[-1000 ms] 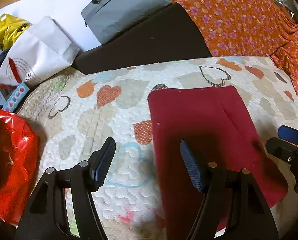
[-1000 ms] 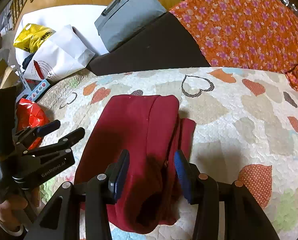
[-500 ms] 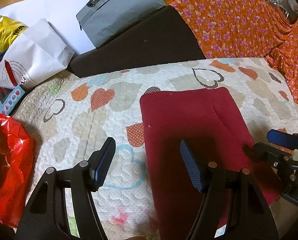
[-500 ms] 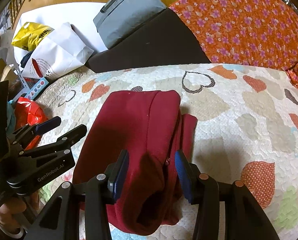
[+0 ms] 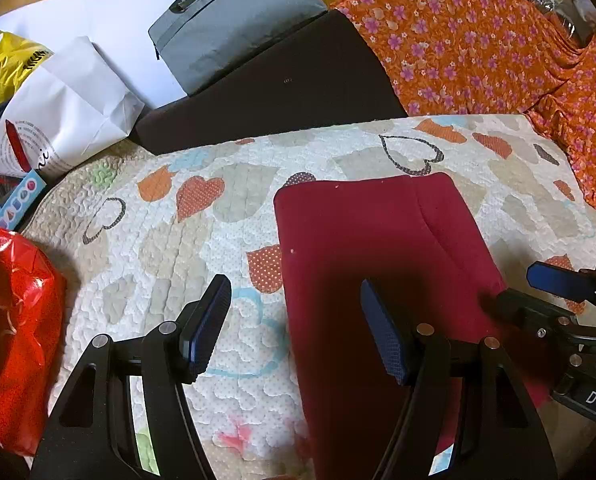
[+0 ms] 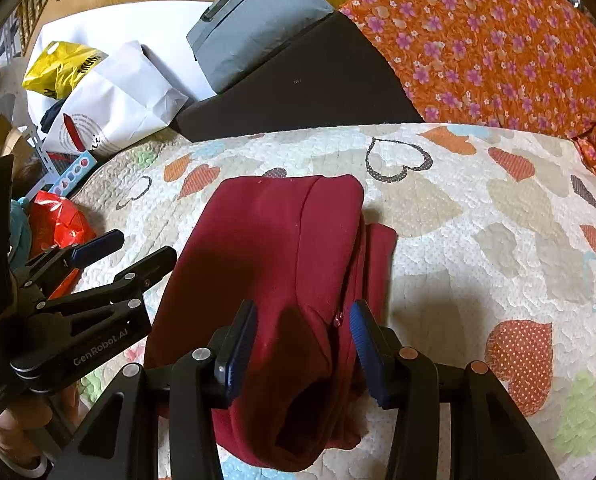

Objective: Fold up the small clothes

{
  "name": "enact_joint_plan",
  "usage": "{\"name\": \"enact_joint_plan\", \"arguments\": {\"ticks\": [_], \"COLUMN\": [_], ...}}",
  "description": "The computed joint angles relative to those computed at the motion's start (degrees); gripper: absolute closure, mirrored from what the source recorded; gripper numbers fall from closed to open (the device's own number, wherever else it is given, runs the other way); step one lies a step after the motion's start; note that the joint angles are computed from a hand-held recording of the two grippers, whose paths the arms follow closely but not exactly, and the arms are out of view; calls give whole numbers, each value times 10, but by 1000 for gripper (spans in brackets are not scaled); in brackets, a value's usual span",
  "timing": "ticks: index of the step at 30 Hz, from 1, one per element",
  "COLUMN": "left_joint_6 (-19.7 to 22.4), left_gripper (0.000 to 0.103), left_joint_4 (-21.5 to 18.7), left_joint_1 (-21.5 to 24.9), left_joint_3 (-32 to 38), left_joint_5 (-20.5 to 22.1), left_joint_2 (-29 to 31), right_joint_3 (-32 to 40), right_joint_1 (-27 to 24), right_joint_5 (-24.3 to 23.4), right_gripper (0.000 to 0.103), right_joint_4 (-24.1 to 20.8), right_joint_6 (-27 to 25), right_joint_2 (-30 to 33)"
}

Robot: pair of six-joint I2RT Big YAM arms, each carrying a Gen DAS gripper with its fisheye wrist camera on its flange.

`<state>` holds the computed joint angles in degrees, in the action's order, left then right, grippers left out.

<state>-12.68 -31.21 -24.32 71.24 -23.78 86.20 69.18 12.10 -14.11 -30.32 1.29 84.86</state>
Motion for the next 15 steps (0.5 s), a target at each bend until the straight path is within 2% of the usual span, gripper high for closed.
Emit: {"name": "enact_joint_plan", "arguments": {"ticks": [9, 15], "left_joint_6": [-7, -30], "left_gripper": [35, 35], "left_joint_4": [-3, -12], "left_joint_1": [1, 16], "left_joint_3": [3, 9], "left_joint_5": [9, 45], "left_joint_2": [2, 2], "right_joint_3": [2, 8], "right_joint_1": [2, -5], "right_joint_5": [-1, -6], "right_gripper": [56, 56], "right_joint_4": [-3, -3], "right_joint_6": [0, 17], "right_joint_2": [4, 7]}}
